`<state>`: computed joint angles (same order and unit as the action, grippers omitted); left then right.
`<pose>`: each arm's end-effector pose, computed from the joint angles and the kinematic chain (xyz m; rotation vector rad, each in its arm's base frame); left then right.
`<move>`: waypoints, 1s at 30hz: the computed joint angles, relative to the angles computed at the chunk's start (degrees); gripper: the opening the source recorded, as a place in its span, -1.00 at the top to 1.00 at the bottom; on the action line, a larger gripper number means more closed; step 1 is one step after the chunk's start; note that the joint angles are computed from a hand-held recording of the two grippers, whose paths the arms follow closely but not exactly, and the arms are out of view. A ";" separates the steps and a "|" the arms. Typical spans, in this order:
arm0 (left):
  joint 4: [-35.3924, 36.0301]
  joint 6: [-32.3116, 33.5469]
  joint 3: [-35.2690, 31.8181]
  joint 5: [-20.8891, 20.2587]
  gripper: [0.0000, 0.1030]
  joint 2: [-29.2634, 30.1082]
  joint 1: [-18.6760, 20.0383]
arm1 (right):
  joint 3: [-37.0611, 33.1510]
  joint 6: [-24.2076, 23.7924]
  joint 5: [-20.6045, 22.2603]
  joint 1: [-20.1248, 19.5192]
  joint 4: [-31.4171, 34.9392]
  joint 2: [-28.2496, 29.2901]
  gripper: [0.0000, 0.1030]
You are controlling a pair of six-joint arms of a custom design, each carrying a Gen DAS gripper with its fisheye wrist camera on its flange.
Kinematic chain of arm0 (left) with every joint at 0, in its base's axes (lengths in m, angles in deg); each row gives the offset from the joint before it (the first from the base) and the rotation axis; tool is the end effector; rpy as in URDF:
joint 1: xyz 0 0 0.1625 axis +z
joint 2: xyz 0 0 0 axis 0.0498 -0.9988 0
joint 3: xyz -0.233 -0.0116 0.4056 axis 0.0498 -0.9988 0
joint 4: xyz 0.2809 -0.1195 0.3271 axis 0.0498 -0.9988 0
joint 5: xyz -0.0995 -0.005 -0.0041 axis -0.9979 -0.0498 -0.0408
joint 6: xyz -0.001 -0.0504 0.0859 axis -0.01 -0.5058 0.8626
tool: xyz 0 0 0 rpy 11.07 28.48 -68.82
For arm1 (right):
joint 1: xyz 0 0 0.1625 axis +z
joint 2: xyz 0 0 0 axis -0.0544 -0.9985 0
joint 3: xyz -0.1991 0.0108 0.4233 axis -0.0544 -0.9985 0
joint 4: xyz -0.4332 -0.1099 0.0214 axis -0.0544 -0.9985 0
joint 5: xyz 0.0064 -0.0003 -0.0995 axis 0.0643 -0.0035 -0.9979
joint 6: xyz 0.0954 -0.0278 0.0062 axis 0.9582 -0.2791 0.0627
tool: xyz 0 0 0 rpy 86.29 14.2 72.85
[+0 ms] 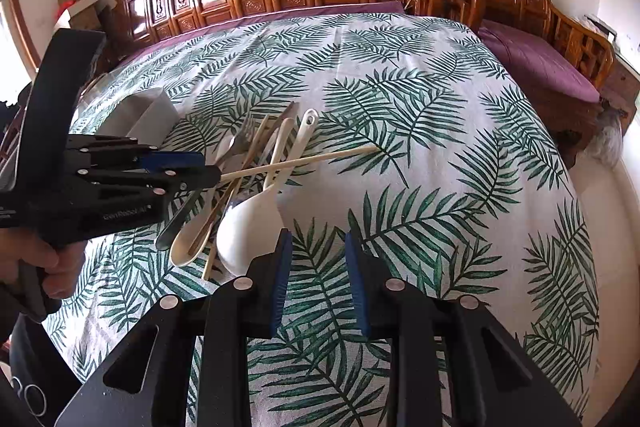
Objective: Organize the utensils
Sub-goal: 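Return the left tool to the pile and grasp a wooden chopstick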
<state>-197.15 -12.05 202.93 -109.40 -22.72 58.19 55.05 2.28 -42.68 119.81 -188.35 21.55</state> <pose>-0.0437 -0.4874 0.2502 0.5632 2.4023 -0.5119 0.3367 -0.4824 0.0216 0.7827 -2.5074 0.4978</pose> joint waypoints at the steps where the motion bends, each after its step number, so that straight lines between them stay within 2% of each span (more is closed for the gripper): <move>1: -0.02 0.23 -0.18 0.04 0.54 0.43 0.08 | 0.01 -0.06 -0.04 -0.05 0.00 0.03 0.42; 14: 1.74 0.48 -2.50 0.35 0.54 4.36 1.04 | -0.15 0.09 0.02 -0.03 0.33 0.18 0.42; 15: 1.50 0.60 -2.37 0.44 0.56 4.40 0.86 | -0.16 0.05 0.04 -0.03 0.32 0.19 0.42; 17: 1.42 0.82 -2.31 0.13 0.75 4.38 0.75 | -0.16 0.05 0.04 -0.08 0.26 0.21 0.42; 20: 1.28 0.88 -2.00 0.26 0.91 4.02 0.34 | -0.24 -0.29 -0.03 -0.10 0.18 0.30 0.42; 30: 0.11 -0.18 1.55 1.66 0.92 -0.54 -2.76 | -0.44 -0.97 0.01 0.19 0.05 0.46 0.42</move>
